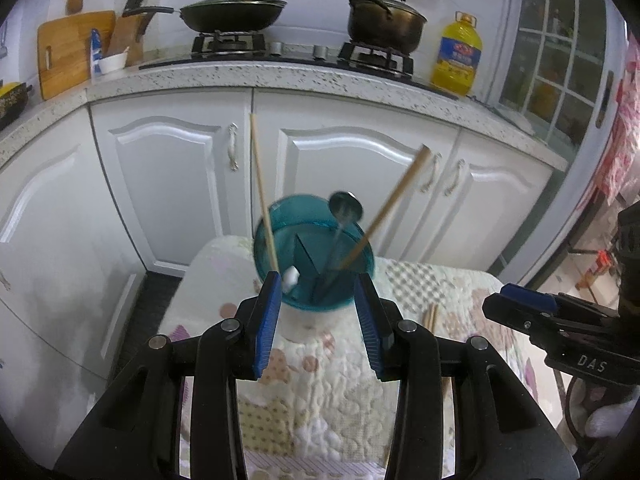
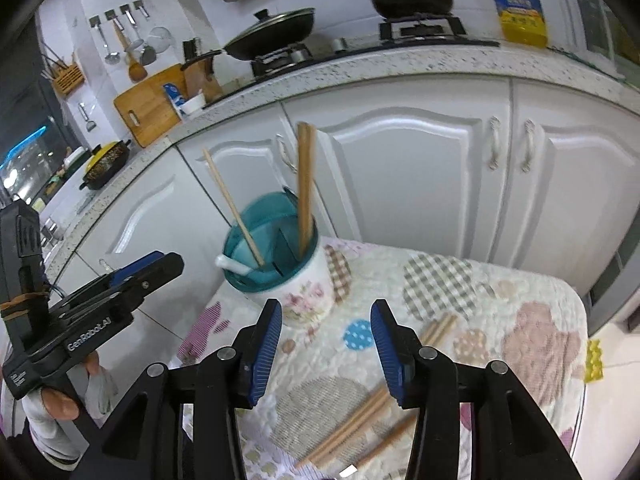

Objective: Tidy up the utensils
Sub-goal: 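Withdraw both open tools from the holder toward the remaining utensils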

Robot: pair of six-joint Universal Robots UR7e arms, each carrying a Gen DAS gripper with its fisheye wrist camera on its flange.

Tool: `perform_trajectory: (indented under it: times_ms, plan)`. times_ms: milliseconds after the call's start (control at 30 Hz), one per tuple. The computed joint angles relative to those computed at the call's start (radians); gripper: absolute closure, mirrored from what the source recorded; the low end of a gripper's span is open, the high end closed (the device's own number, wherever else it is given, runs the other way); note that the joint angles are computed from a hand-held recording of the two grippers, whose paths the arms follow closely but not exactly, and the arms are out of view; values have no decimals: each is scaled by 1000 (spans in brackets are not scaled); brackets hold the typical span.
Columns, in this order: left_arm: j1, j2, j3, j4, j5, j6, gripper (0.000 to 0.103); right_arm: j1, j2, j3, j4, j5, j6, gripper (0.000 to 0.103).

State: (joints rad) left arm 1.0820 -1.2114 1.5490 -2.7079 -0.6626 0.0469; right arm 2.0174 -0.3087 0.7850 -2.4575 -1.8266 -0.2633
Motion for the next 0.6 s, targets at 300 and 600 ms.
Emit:
perform_trajectory:
  times_ms: [300, 600]
  plan:
    - [3, -12, 44, 75, -49, -71, 62, -27, -86, 173, -91, -58, 27, 46]
    - [39, -11, 54, 204, -169, -148, 60, -81, -128, 270, -81, -148, 84, 45]
